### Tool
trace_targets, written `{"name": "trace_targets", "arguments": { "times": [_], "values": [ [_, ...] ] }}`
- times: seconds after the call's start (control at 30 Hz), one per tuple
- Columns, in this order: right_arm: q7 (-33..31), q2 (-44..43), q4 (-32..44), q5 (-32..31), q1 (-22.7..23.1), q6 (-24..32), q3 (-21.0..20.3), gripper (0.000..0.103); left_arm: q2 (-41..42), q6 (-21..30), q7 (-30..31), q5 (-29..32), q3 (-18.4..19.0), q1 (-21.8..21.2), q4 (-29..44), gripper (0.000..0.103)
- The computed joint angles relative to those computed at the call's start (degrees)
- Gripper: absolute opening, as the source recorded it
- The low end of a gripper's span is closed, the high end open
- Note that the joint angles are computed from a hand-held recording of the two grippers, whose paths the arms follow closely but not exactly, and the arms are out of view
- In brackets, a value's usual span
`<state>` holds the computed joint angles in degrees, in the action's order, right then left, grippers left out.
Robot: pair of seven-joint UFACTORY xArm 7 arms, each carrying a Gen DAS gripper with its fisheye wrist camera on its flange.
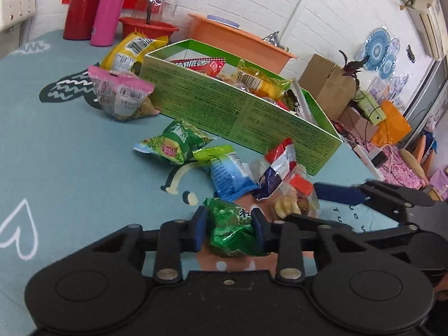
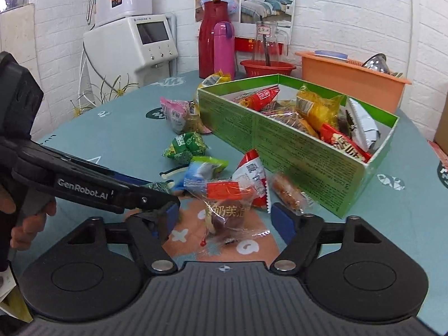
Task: Organize snacks
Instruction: 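Grasp the green packet with the left gripper while the right gripper grasps a red-labelled clear bag, then carry the green packet with the left gripper while the right gripper carries the clear bag toward the box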
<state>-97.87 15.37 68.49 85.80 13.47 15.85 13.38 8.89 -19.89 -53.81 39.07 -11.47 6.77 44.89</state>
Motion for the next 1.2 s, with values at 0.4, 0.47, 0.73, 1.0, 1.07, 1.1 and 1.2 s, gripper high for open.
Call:
{"name": "trace_targets", "arguments": {
  "times": [0.4,0.47,0.73,1.0,1.07,1.1,1.2],
  "values": [
    [1.1,1.1,0.3,-2.1,-0.6,-0.3,1.0,0.064,-0.1,-2.5,-4.4,5.2,1.8,0.4,-0.2,0.061],
    [1.7,0.9,0.0,-3.7,-0.6,0.3,0.8,0.059,-0.2,-3.6,-4.3,4.2,2.2,0.0,-1.0,0.059],
    [9.3,-2.6,-0.5,-13.1,-1.0,5.8,0.6,0.058,-6.9,-9.8,0.0,-3.9,7.7,-4.2,-8.1,0.059],
    [10.7,-1.0,3.1,-14.2,0.6,0.2,2.1,0.058,-7.9,-11.6,-0.4,-1.6,11.3,-5.0,-5.9,0.059],
    [10.8,-0.2,4.2,-14.3,0.7,-1.3,2.8,0.058,-7.6,-11.8,-0.2,-1.4,11.4,-4.9,-5.5,0.059],
    [11.0,0.3,4.8,-14.3,0.7,-2.1,3.2,0.058,-7.4,-11.5,-0.3,-1.1,11.5,-4.9,-5.1,0.059],
    [11.0,1.9,7.1,-13.8,0.4,-4.8,4.4,0.058,-6.6,-11.4,-2.0,1.2,11.6,-4.1,-3.6,0.059]
  ]
}}
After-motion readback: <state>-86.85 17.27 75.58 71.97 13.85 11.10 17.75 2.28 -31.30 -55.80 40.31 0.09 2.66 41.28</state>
